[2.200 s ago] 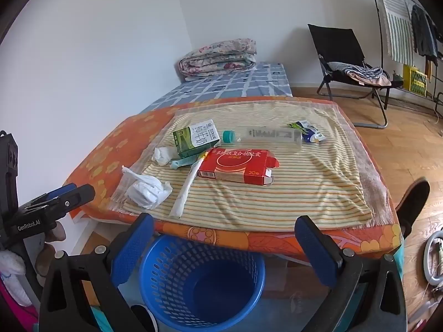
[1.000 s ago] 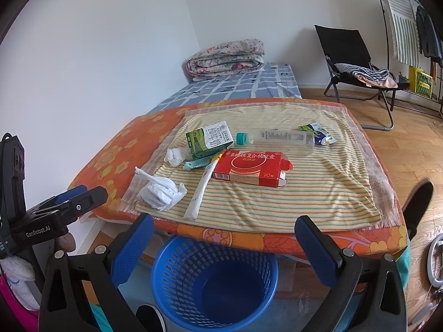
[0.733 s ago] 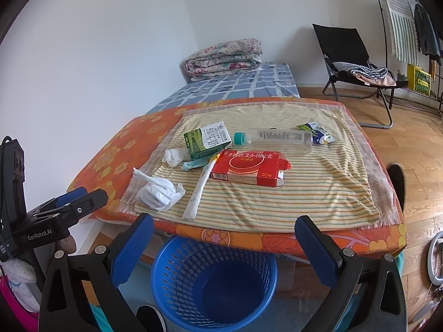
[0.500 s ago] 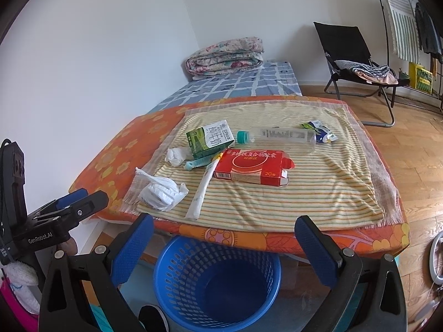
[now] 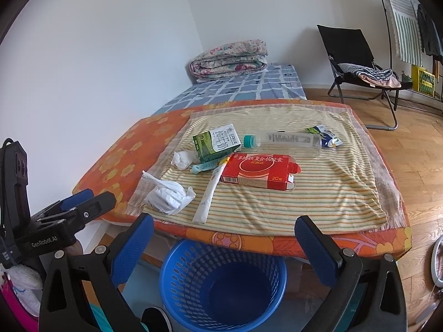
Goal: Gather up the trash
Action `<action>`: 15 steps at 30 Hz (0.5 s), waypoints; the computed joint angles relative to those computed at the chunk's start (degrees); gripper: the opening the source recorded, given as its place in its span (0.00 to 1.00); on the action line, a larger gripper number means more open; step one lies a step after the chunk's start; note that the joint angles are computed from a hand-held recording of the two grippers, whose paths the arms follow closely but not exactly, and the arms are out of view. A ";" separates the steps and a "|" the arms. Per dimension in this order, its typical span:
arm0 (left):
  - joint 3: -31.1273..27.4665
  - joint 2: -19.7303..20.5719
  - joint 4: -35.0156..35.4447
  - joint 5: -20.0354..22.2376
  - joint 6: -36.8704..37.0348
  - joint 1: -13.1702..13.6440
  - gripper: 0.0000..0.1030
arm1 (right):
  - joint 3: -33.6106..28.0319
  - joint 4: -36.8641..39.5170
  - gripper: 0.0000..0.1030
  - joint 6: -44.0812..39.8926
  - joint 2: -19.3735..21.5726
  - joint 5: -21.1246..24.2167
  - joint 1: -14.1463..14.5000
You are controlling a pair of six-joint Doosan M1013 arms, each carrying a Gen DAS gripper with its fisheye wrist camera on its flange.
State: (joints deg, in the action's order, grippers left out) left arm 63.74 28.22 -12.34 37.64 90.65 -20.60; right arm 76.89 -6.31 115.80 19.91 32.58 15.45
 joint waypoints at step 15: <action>-1.63 1.67 1.67 2.44 -2.23 -0.16 1.00 | 0.32 2.61 1.00 -2.10 0.27 -1.03 -0.60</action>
State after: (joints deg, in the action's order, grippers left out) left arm 62.11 29.88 -10.67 40.08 88.42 -20.75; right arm 77.22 -3.70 113.71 20.18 31.55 14.85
